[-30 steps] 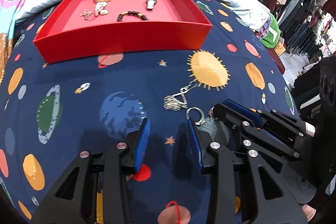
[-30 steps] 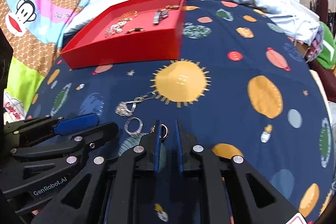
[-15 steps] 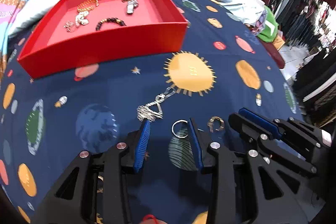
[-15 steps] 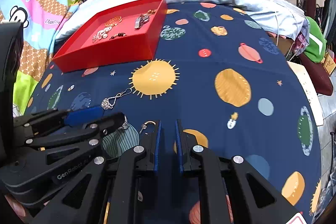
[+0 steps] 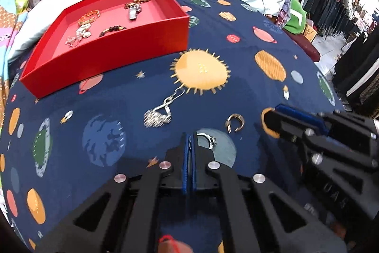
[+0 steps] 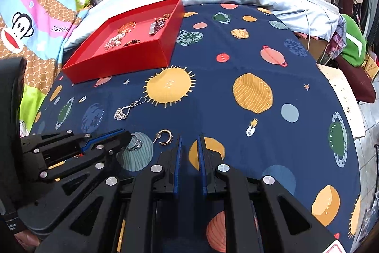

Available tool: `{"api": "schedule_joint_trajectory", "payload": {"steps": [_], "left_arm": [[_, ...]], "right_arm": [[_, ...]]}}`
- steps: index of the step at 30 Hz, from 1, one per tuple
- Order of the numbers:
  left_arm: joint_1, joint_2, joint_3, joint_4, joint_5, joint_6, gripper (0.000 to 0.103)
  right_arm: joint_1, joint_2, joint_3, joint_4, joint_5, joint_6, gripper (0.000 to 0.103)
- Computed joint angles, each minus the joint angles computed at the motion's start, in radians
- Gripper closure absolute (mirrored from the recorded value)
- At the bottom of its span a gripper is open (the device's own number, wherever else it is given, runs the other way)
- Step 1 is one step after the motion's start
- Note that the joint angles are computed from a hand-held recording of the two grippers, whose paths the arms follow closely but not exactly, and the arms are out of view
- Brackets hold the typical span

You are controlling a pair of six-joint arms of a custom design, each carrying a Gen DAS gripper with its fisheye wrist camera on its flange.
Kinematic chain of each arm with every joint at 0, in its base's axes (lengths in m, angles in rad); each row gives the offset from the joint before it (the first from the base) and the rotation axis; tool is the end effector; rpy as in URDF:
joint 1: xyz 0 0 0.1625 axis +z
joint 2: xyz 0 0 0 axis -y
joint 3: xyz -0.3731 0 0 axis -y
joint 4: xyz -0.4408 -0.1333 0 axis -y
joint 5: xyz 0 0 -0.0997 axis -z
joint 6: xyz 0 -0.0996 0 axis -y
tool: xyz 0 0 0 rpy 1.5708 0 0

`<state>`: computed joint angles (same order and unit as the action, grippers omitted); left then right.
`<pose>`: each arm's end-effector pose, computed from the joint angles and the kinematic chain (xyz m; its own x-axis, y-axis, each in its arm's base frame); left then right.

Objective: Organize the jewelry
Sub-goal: 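Carry both rings into the red tray and open both grippers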

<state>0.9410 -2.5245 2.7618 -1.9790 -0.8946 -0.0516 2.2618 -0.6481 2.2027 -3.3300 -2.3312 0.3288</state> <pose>0.0193 -0.3056 0.2152 -0.7220 0.3318 -0.6071 0.5439 0.8146 -0.2017 0.3155 -0.2800 -0.1034 -0.8144 -0.0913 0.5731 -0.3815 0.8284 -0.4102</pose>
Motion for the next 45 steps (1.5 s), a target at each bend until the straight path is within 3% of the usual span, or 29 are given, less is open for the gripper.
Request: {"api": "schedule_joint_trajectory", "payload": {"steps": [11,14,16,19,23,25,28,34,42,43,45], "left_arm": [[0.059,-0.077,-0.04,0.063,0.003,-0.022,0.103],[0.064,-0.079,-0.046,0.061,0.001,-0.021,0.103],[0.077,-0.07,-0.054,0.053,-0.015,-0.015,0.103],[0.096,-0.058,-0.066,0.051,-0.058,-0.012,0.103],[0.098,-0.051,-0.064,0.053,-0.083,-0.004,0.103],[0.096,-0.046,-0.063,0.057,-0.09,-0.003,0.103],[0.098,-0.04,-0.064,0.057,-0.097,-0.006,0.102],[0.073,-0.059,-0.048,0.072,-0.071,-0.021,0.073],[0.071,-0.001,-0.036,0.003,-0.045,-0.006,0.074],[0.074,0.006,-0.037,-0.008,-0.048,-0.001,0.08],[0.083,0.012,-0.041,-0.018,-0.06,0.011,0.082]], "right_arm": [[-0.003,0.039,-0.042,0.008,0.061,-0.025,0.09],[-0.01,0.053,-0.063,0.026,0.062,-0.034,0.086],[-0.006,0.064,-0.075,0.029,0.05,-0.037,0.075],[-0.001,0.077,-0.087,0.043,0.021,-0.034,0.068],[-0.001,0.086,-0.093,0.04,0.008,-0.043,0.069],[0.002,0.092,-0.098,0.045,-0.008,-0.044,0.081],[0.002,0.089,-0.096,0.051,-0.018,-0.047,0.087],[-0.003,0.079,-0.082,0.039,-0.01,-0.039,0.087],[-0.003,0.06,-0.067,0.024,-0.004,-0.029,0.087],[-0.004,0.059,-0.065,0.021,-0.002,-0.029,0.087],[-0.005,0.055,-0.062,0.017,0.002,-0.028,0.087]]}}
